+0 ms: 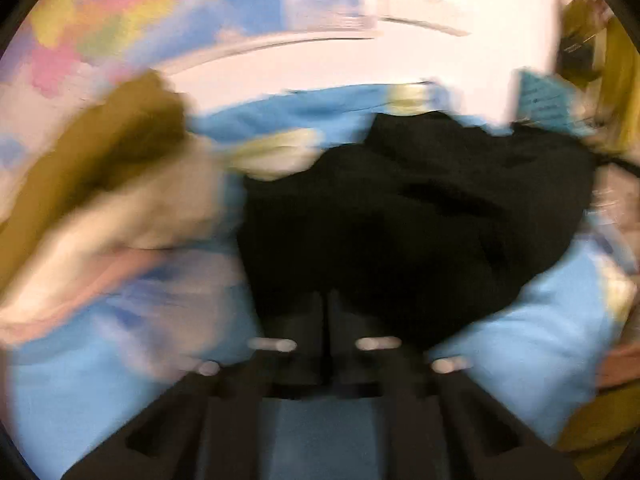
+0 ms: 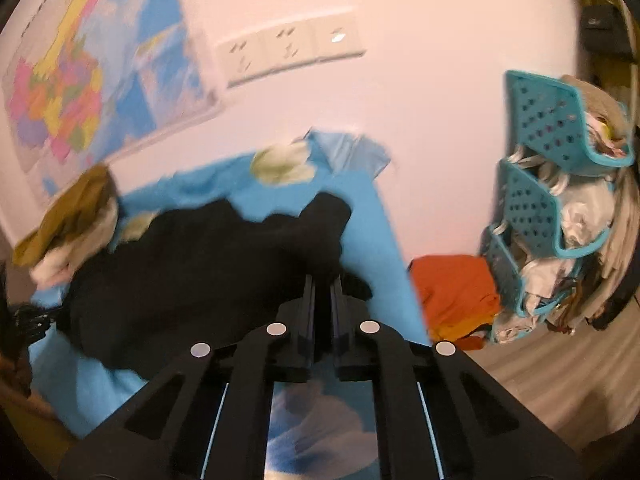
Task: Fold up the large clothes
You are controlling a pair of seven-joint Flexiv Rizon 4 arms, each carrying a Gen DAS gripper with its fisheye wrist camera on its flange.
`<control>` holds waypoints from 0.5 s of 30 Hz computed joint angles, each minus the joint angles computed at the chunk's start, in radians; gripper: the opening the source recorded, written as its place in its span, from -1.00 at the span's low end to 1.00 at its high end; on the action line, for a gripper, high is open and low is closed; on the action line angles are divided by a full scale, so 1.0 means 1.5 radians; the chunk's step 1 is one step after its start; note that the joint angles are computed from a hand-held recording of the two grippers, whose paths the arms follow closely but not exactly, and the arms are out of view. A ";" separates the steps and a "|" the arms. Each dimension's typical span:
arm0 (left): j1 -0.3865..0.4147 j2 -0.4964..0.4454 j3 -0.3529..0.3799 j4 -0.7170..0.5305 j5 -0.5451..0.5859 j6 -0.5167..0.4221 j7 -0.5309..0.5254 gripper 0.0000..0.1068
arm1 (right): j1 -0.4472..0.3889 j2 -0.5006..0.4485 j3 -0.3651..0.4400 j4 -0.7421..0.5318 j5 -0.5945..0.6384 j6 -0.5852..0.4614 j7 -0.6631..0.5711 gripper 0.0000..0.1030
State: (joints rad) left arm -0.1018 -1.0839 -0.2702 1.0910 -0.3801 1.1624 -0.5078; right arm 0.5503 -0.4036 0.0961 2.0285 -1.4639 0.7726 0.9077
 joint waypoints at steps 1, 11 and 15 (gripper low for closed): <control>-0.007 -0.011 0.025 -0.030 0.001 -0.014 -0.043 -0.98 | -0.007 -0.008 -0.002 -0.002 0.002 0.017 0.001 -0.88; 0.124 0.060 -0.154 0.122 -0.140 -0.101 0.180 0.39 | 0.021 -0.014 -0.010 0.016 0.039 0.009 0.065 -0.07; 0.061 0.037 -0.074 0.070 -0.131 -0.140 0.134 0.06 | 0.027 -0.010 -0.003 0.004 -0.021 0.000 0.060 -0.03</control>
State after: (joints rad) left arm -0.0111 -1.0283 -0.3820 1.1965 -0.5768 0.9529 -0.3066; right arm 0.5901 -0.4186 0.0915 2.0340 -1.4952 0.7719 0.9981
